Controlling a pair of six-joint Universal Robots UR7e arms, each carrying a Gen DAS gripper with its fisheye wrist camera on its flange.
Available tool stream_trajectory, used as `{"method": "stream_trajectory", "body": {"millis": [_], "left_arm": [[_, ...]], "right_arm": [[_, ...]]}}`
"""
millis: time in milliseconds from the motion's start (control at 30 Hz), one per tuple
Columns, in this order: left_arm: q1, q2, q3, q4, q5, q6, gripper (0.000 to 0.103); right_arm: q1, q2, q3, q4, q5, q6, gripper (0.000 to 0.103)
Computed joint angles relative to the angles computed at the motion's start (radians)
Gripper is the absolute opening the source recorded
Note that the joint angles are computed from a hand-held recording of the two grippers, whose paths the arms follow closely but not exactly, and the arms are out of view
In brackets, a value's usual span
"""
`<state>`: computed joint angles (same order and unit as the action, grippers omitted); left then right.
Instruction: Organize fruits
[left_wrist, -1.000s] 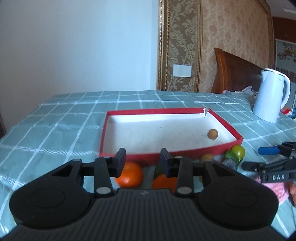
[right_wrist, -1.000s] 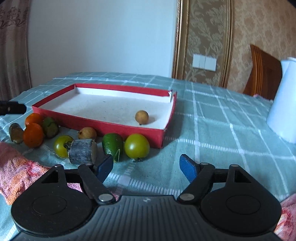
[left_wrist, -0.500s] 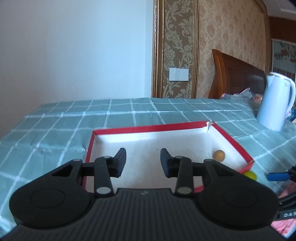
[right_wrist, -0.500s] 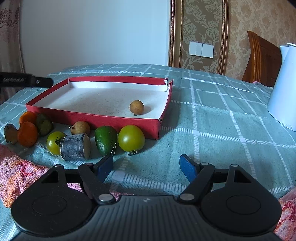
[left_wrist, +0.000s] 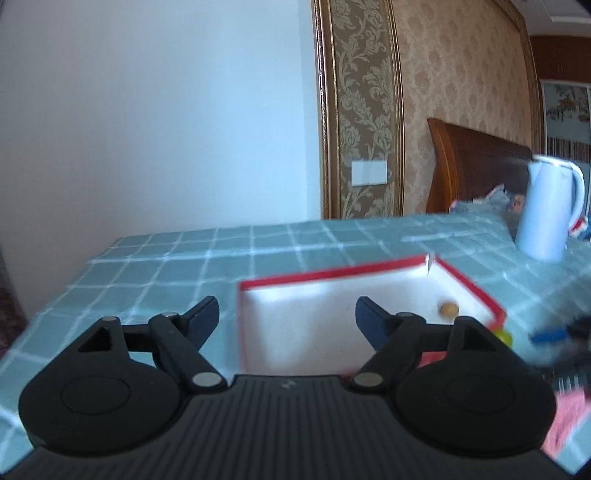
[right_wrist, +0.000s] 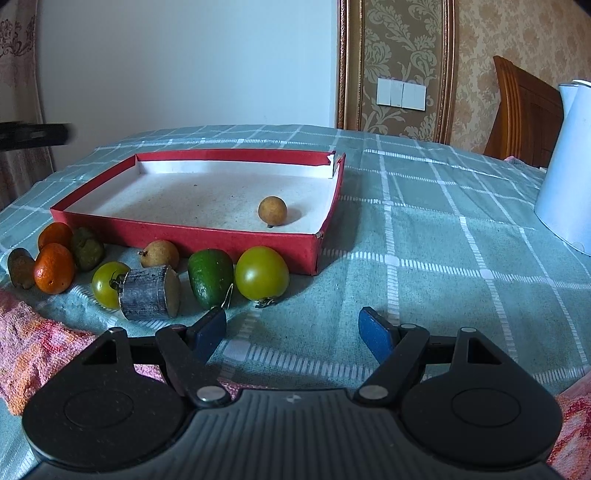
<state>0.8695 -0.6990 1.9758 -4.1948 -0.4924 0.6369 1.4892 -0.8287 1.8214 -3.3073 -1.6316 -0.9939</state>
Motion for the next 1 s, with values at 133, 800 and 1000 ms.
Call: {"method": "stream_trajectory", "body": {"millis": [133, 800, 1000], "left_arm": [[-0.033, -0.039, 0.131, 0.104, 0.1, -0.2, 0.088], [-0.007, 0.046, 0.117, 0.362, 0.171, -0.44, 0.031], [-0.005, 0.058, 0.039, 0.214, 0.158, -0.273, 0.031]], "right_arm": [[0.003, 0.006, 0.0, -0.011, -0.006, -0.006, 0.079], [0.003, 0.009, -0.009, 0.0, -0.014, 0.018, 0.084], [0.004, 0.009, -0.01, 0.0, -0.015, 0.018, 0.084]]}}
